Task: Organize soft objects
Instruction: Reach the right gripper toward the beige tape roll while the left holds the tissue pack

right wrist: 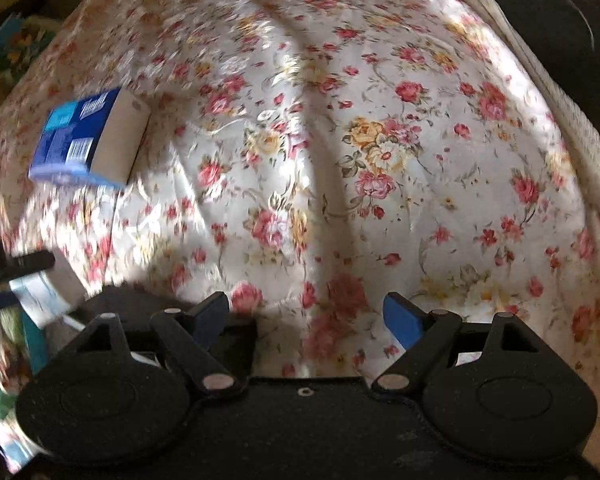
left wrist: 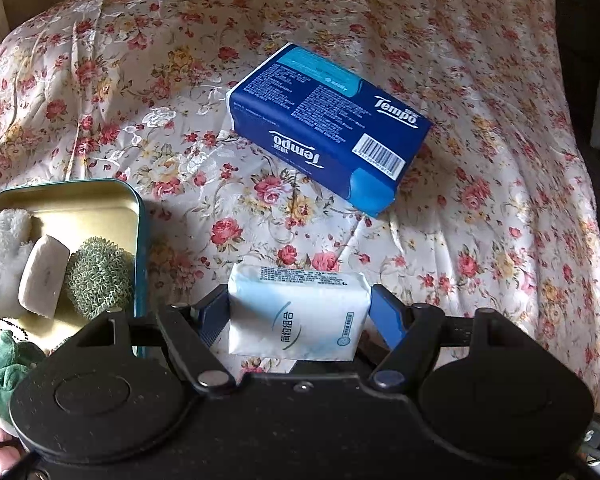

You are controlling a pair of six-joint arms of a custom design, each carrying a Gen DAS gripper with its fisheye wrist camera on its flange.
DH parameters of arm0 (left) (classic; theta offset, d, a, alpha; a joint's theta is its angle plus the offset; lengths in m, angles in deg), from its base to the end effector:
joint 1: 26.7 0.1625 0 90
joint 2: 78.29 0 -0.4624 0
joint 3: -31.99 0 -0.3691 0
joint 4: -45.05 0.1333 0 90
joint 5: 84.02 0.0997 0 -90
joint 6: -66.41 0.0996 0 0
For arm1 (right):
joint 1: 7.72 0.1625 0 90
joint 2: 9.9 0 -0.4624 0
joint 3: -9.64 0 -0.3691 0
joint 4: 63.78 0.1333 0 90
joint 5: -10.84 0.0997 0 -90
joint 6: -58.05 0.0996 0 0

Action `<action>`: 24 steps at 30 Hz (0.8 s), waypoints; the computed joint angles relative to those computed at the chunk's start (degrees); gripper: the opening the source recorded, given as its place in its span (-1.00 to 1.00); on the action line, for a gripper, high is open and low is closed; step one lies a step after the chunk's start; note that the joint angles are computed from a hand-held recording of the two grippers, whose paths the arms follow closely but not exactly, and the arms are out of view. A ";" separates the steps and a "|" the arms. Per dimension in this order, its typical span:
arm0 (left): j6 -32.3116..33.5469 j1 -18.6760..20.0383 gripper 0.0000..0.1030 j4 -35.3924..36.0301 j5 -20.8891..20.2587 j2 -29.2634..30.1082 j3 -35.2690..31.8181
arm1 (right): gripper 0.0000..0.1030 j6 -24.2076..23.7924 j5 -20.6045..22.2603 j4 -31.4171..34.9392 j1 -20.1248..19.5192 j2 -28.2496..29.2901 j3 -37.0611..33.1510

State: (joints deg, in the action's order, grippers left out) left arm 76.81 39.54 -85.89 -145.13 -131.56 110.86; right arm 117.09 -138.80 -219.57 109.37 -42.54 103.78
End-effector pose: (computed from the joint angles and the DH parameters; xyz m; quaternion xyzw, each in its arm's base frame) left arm -0.1275 -0.7400 0.3159 0.2501 0.9272 -0.1571 0.2305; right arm 0.3467 -0.5738 0.0448 -0.2565 -0.8284 0.3630 0.3409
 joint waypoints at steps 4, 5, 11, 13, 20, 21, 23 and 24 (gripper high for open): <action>-0.78 0.09 0.35 1.83 -0.88 -0.37 -0.63 | 0.65 1.87 -1.56 10.31 0.53 0.39 -2.55; -0.83 0.12 0.35 2.27 -1.32 -0.56 -0.72 | 0.65 1.70 -0.92 10.40 0.49 0.36 -2.55; -1.22 0.38 0.35 5.29 -3.68 -1.80 -1.34 | 0.64 1.86 -1.69 19.15 0.49 2.45 -6.96; -1.12 0.41 0.35 5.56 -3.94 -2.21 -1.23 | 0.64 0.56 -1.22 18.04 0.16 2.96 -7.59; -0.46 0.79 0.35 6.14 -4.32 -3.68 -1.09 | 0.65 -5.43 2.33 10.58 -0.84 4.77 -9.58; -0.31 0.82 0.35 6.18 -4.23 -3.96 -0.99 | 0.65 -6.05 2.68 9.69 -0.94 4.96 -9.77; -0.11 0.82 0.35 6.49 -3.83 -4.68 -0.67 | 0.65 -6.73 2.98 8.16 -1.14 5.17 -9.93; 0.00 0.83 0.35 6.82 -3.74 -5.02 -0.58 | 0.64 -6.35 2.66 7.92 -1.15 5.28 -10.05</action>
State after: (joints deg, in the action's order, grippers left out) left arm 76.81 40.37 -79.07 -148.87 -136.58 110.28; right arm 110.75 -136.13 -211.64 108.22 -37.26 93.73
